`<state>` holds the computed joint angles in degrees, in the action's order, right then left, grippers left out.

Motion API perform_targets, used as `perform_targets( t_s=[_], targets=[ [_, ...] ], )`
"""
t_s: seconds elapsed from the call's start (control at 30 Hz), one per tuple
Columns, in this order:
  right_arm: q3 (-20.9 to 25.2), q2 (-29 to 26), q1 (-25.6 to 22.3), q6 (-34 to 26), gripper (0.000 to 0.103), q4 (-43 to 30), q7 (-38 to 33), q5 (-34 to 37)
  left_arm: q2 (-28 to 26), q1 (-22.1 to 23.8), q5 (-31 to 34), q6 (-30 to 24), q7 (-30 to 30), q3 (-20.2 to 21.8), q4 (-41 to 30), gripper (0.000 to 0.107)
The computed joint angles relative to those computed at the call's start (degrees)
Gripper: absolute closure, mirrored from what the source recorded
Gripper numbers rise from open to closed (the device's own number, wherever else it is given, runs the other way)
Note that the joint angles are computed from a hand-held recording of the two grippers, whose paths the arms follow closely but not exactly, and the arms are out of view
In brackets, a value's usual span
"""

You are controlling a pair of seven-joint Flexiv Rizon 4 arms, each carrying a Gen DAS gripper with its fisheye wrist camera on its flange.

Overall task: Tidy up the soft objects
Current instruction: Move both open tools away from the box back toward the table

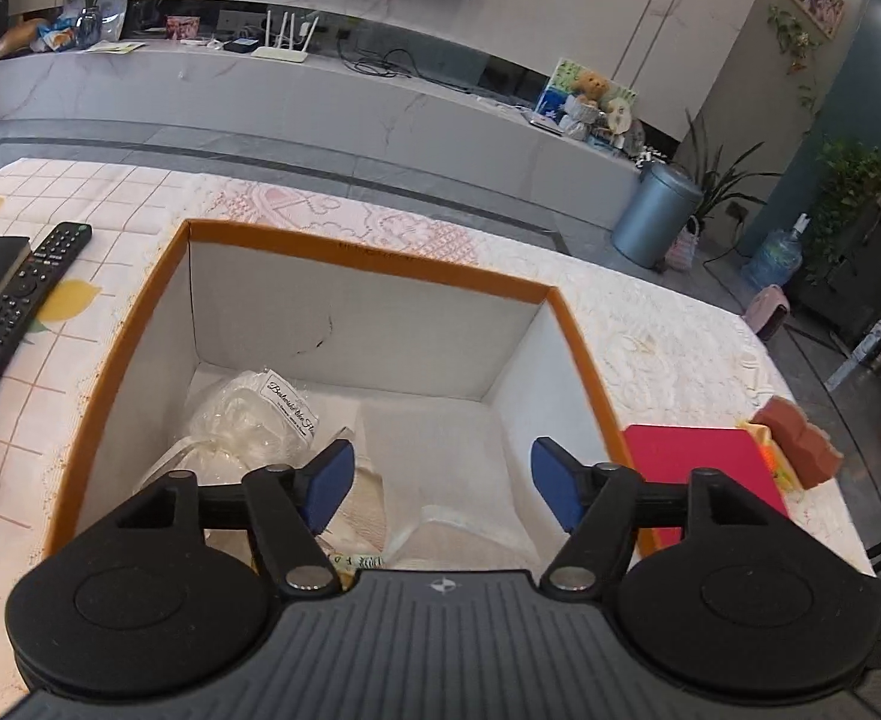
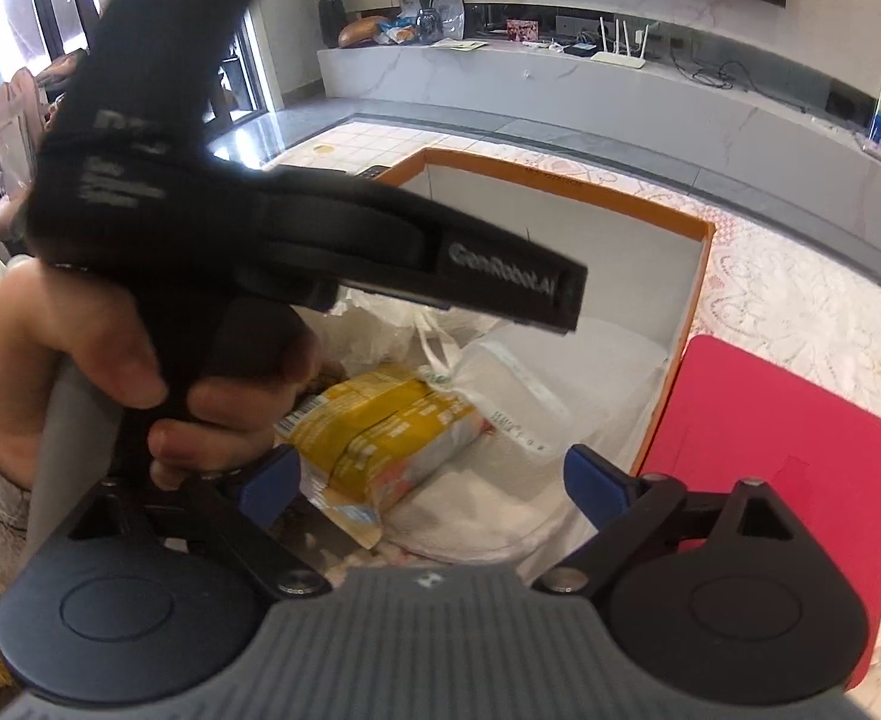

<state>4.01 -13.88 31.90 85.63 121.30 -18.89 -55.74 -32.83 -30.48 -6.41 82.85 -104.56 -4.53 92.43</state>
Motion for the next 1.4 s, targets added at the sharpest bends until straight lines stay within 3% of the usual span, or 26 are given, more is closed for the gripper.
perform_targets(
  t_s=[0.07,0.23,0.43,0.63,0.73,0.8,0.9,1.03,1.13,1.2,1.3,1.4],
  targets=[
    [0.5,0.2,0.2,-0.6,0.007,0.1,0.3,0.6,0.5,-1.0,0.8,0.6,-0.9,1.3,0.1,0.020],
    [1.6,0.6,0.4,-2.1,0.006,-0.1,0.0,2.4,2.1,-6.6,6.1,-1.1,-6.7,8.9,-1.1,0.018],
    [3.2,1.8,-0.7,-2.3,0.005,0.1,-0.4,6.9,5.2,-4.6,7.1,2.3,-10.1,6.6,1.4,0.018],
    [-1.1,5.5,-1.6,0.1,0.003,2.3,14.7,-8.8,8.9,-3.8,7.4,6.1,-8.9,4.2,4.2,0.018],
    [1.2,7.1,-4.1,-0.3,0.003,3.3,14.3,-9.1,10.5,-3.5,6.4,8.2,-7.8,2.6,6.0,0.018],
    [2.7,8.6,-5.7,-1.7,0.003,4.0,14.4,-9.2,11.3,-6.2,6.9,6.2,-8.9,5.2,5.5,0.018],
    [4.0,11.3,-8.4,-2.8,0.003,5.2,16.3,-10.8,11.9,-7.1,8.9,5.3,-8.1,5.1,5.0,0.018],
    [5.1,17.2,-13.9,-4.3,0.003,7.5,22.8,-20.9,12.3,-9.1,11.7,3.6,-8.7,5.8,3.2,0.018],
    [6.8,23.4,-18.1,-8.4,0.003,10.8,26.4,-21.9,12.8,-5.4,9.5,4.5,-4.0,-0.5,3.8,0.017],
    [8.9,28.1,-20.1,-14.9,0.003,13.6,27.7,-18.6,12.5,-3.7,7.3,5.9,-0.8,-4.1,4.3,0.016],
    [14.0,32.8,-19.3,-33.5,0.003,15.2,20.9,-3.8,11.2,-6.0,6.8,6.5,0.0,-2.9,3.0,0.016],
    [15.8,34.5,-19.2,-45.2,0.003,15.7,20.0,3.8,8.5,-11.4,8.9,5.0,-2.0,2.4,-0.9,0.016]
  ],
)
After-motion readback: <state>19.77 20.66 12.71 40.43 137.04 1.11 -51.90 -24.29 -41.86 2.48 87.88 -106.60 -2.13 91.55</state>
